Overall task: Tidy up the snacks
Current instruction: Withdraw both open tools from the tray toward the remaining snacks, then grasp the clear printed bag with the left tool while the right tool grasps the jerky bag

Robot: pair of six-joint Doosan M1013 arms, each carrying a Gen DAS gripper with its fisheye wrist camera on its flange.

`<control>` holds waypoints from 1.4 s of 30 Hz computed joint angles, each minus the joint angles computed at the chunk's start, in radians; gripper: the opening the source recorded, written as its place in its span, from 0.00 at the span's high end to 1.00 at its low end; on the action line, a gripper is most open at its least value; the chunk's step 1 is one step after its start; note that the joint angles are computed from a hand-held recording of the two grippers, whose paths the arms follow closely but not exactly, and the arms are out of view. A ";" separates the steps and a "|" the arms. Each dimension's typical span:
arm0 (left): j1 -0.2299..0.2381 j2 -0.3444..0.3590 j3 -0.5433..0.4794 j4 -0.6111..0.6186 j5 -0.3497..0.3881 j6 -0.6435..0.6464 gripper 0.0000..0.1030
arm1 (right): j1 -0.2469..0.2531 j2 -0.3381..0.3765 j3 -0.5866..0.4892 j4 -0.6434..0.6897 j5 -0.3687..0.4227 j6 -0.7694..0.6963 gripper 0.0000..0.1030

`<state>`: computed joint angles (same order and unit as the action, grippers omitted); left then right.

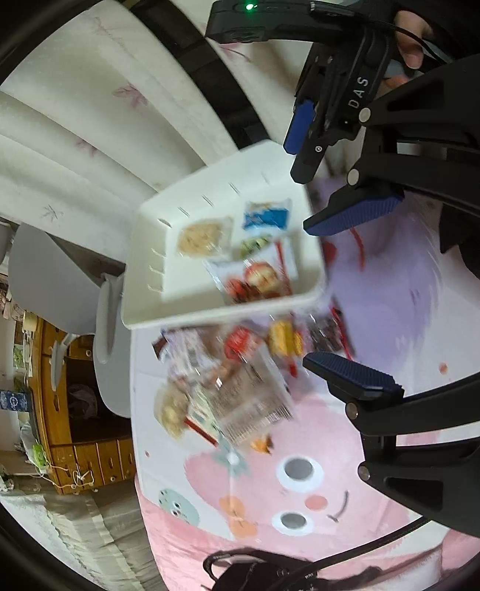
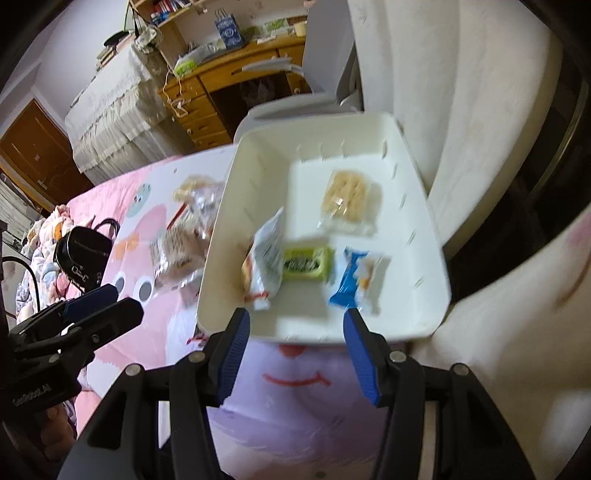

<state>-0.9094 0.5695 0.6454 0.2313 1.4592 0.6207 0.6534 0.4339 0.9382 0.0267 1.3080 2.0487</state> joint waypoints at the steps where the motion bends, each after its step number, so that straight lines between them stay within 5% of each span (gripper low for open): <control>1: -0.001 -0.025 0.044 -0.003 -0.010 -0.001 0.38 | 0.008 0.002 0.002 0.003 0.008 0.014 0.49; 14: 0.052 -0.249 0.377 -0.115 -0.099 0.166 0.38 | 0.148 0.033 -0.013 -0.056 0.030 0.374 0.49; 25: 0.123 -0.346 0.485 -0.181 -0.076 0.404 0.38 | 0.260 0.100 -0.115 -0.198 0.081 0.653 0.49; 34: 0.165 -0.324 0.441 -0.209 -0.007 0.557 0.29 | 0.317 0.153 -0.190 -0.332 0.133 0.726 0.42; 42: 0.170 -0.221 0.291 -0.178 0.098 0.691 0.22 | 0.336 0.169 -0.196 -0.449 0.163 0.665 0.38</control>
<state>-0.7398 0.3481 0.9368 0.0538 1.5577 1.3113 0.9898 0.6028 0.7420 -0.4224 1.4707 2.7140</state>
